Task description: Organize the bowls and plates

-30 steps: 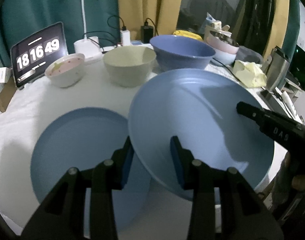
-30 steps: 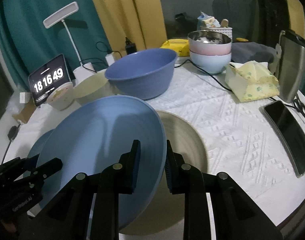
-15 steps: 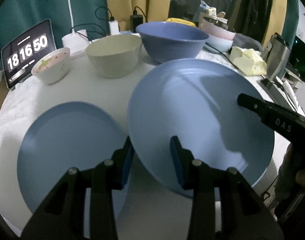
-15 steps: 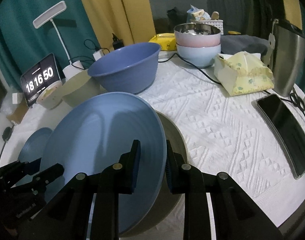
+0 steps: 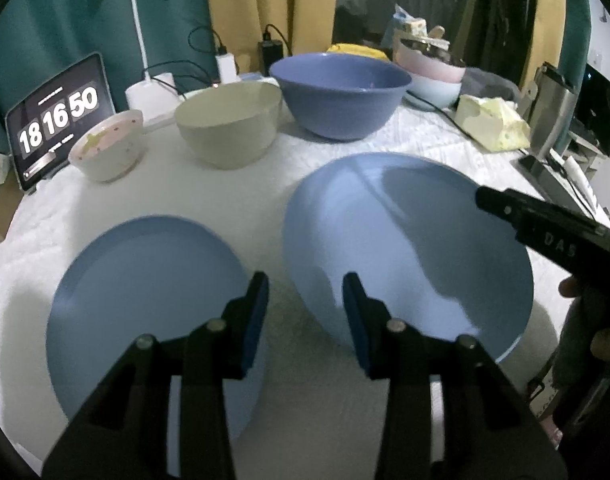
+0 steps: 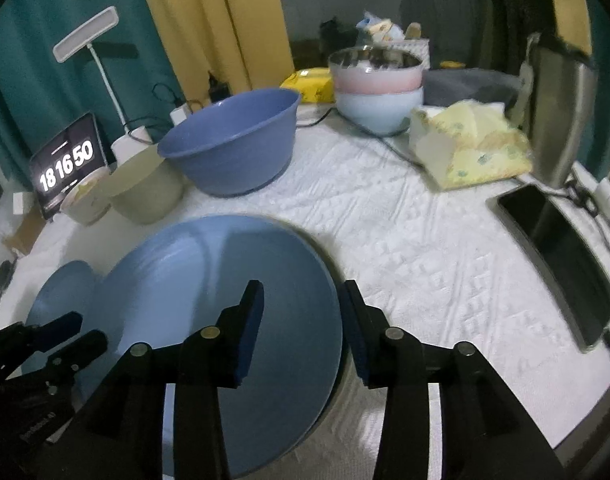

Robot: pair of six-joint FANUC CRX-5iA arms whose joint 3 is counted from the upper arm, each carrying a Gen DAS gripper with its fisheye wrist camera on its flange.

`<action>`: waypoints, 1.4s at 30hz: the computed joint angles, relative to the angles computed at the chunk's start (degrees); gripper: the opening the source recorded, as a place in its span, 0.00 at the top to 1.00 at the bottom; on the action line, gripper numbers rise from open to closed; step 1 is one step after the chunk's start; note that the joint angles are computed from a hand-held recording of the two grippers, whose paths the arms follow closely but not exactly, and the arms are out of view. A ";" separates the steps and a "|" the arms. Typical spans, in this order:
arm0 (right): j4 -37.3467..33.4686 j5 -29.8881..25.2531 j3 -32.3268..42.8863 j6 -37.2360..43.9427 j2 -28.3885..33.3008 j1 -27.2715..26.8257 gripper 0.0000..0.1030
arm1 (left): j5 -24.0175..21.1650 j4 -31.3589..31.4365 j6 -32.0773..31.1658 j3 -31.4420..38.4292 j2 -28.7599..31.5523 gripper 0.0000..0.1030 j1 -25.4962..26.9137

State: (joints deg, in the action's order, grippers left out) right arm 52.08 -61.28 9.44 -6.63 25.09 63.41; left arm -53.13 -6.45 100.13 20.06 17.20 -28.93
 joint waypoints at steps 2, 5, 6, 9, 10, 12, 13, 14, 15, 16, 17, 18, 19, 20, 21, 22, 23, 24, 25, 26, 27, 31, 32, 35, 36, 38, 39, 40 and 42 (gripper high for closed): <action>1.45 -1.17 0.12 -0.42 0.04 0.30 0.56 | 0.60 0.66 -0.28 -0.72 -0.46 0.57 0.29; 1.68 -2.12 0.77 -0.17 0.11 0.54 0.56 | 1.51 1.43 -0.87 -1.86 -1.34 0.57 0.65; 1.65 -2.38 1.12 -0.04 0.22 0.68 0.56 | 1.96 1.54 -0.97 -2.34 -1.77 0.57 0.80; 1.19 -2.47 2.24 0.74 0.74 0.84 0.56 | 2.92 1.29 -0.70 -3.55 -2.95 0.57 1.28; 0.99 -2.49 2.86 1.20 1.10 0.94 0.56 | 3.24 1.21 -0.59 -4.00 -3.38 0.57 1.51; 0.86 -2.59 4.01 2.04 1.75 1.20 0.56 | 4.02 1.15 -0.49 -5.01 -4.27 0.57 2.03; 0.79 -2.79 4.79 2.52 2.18 1.36 0.56 | 4.53 1.20 -0.51 -5.65 -4.82 0.57 2.38; 0.68 -3.02 5.78 3.15 2.73 1.51 0.56 | 4.83 1.32 -0.55 -6.08 -5.17 0.57 2.63; 0.66 -3.22 6.65 3.70 3.25 1.66 0.56 | 5.27 1.62 -0.69 -6.70 -5.63 0.57 3.04; 0.61 -3.38 7.39 4.12 3.69 1.80 0.56 | 5.62 1.83 -0.73 -7.24 -6.03 0.57 3.41; 0.47 -3.57 8.27 4.69 4.19 1.90 0.56 | 5.90 1.95 -0.81 -7.62 -6.33 0.57 3.70; 0.20 -3.82 9.34 5.47 4.80 2.02 0.56 | 6.33 2.16 -0.98 -8.21 -6.79 0.57 4.11; -0.25 -4.08 10.57 6.33 5.46 2.15 0.56 | 6.57 2.30 -1.07 -8.60 -7.12 0.57 4.38; -0.45 -4.29 11.49 6.93 5.98 2.26 0.56 | 6.96 2.45 -1.18 -9.16 -7.57 0.56 4.73; -0.62 -4.52 12.58 7.52 6.63 2.36 0.56 | 7.34 2.67 -1.37 -9.67 -7.96 0.56 5.08; -0.87 -4.79 13.80 8.18 7.33 2.49 0.56 | 7.84 2.94 -1.62 -10.35 -8.50 0.56 5.56; -1.06 -5.02 14.89 8.81 7.98 2.60 0.56 | 8.20 3.07 -1.68 -10.80 -8.84 0.56 5.86; -1.26 -5.21 15.99 9.50 8.63 2.71 0.56 | 8.75 3.24 -1.71 -11.49 -9.36 0.56 6.30; -1.63 -5.69 17.30 10.39 9.39 2.83 0.56 | 9.16 3.30 -1.62 -12.10 -9.80 0.56 6.68; -2.04 -6.08 18.82 11.47 10.28 2.94 0.56 | 9.40 3.34 -1.52 -12.52 -10.11 0.56 6.97; -2.29 -6.28 19.71 12.13 10.79 3.04 0.56 | 9.70 3.52 -1.49 -13.05 -10.48 0.56 7.39; -3.45 -7.34 24.32 15.54 13.49 3.34 0.56 | 10.84 2.72 -0.46 -14.44 -11.70 0.56 8.41; -3.71 -7.57 25.46 16.33 14.17 3.41 0.56 | 11.01 2.28 -0.06 -14.63 -11.93 0.56 8.51; -4.65 -8.10 28.64 18.31 15.99 3.50 0.56 | 11.59 1.27 0.87 -15.44 -12.84 0.56 9.17; -4.93 -8.07 29.68 18.90 16.60 3.52 0.56 | 11.69 0.92 1.21 -15.69 -13.11 0.55 9.46; -5.58 -8.54 32.26 20.51 18.08 3.60 0.56 | 11.83 0.75 1.54 -16.22 -13.58 0.55 10.11; -5.95 -8.70 33.54 21.33 18.80 3.62 0.56 | 11.94 0.67 1.80 -16.54 -13.82 0.55 10.51; -6.31 -8.89 34.89 22.21 19.57 3.65 0.56 | 12.01 0.57 2.02 -16.79 -14.01 0.55 10.78; -7.07 -9.33 37.50 23.92 21.06 3.69 0.56 | 12.10 0.29 2.56 -17.23 -14.35 0.55 11.48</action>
